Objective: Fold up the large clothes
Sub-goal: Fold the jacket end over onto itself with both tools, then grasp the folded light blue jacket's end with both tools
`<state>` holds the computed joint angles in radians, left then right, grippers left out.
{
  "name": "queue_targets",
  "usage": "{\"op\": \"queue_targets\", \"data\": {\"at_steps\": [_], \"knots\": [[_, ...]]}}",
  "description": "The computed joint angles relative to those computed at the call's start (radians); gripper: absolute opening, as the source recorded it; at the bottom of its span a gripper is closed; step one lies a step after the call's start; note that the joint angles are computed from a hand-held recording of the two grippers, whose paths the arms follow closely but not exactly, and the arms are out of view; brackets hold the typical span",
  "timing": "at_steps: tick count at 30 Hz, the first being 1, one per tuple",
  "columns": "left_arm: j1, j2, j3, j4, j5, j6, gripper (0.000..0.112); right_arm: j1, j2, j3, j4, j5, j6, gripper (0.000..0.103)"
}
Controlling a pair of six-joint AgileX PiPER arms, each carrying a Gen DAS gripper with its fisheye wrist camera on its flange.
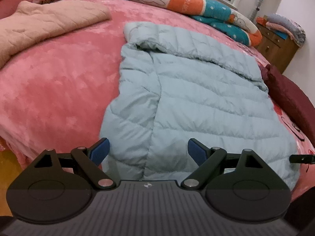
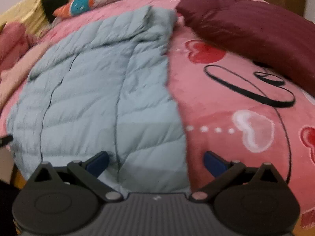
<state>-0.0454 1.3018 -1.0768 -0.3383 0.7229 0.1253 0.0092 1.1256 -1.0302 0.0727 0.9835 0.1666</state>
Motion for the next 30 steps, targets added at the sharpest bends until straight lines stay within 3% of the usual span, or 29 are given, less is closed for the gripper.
{"op": "queue_targets", "data": {"at_steps": [9,15,18,20,23,26,30], "knots": [[-0.008,0.022,0.009,-0.035,0.03,0.064,0.103,0.048,0.022,-0.007,0.004,0.011,-0.048,0.099],[-0.023,0.045,0.009,-0.061,0.028,0.088,0.098,0.07,0.01,0.006,0.01,-0.011,-0.068,0.075],[-0.024,0.045,0.011,-0.091,0.029,0.111,0.095,0.059,0.002,0.011,0.042,-0.027,-0.097,0.056],[-0.022,0.055,0.004,-0.116,0.029,0.142,0.092,0.042,-0.002,0.014,0.089,-0.034,-0.14,0.037],[-0.021,0.058,0.004,-0.154,0.024,0.183,0.091,0.033,-0.001,0.015,0.132,-0.044,-0.175,0.024],[-0.013,0.055,0.004,-0.163,0.021,0.193,0.091,0.011,-0.006,0.021,0.184,-0.059,-0.217,0.015],[-0.022,0.031,0.015,-0.09,-0.016,0.124,0.098,0.004,0.002,0.016,0.204,-0.059,-0.233,0.014]]}}
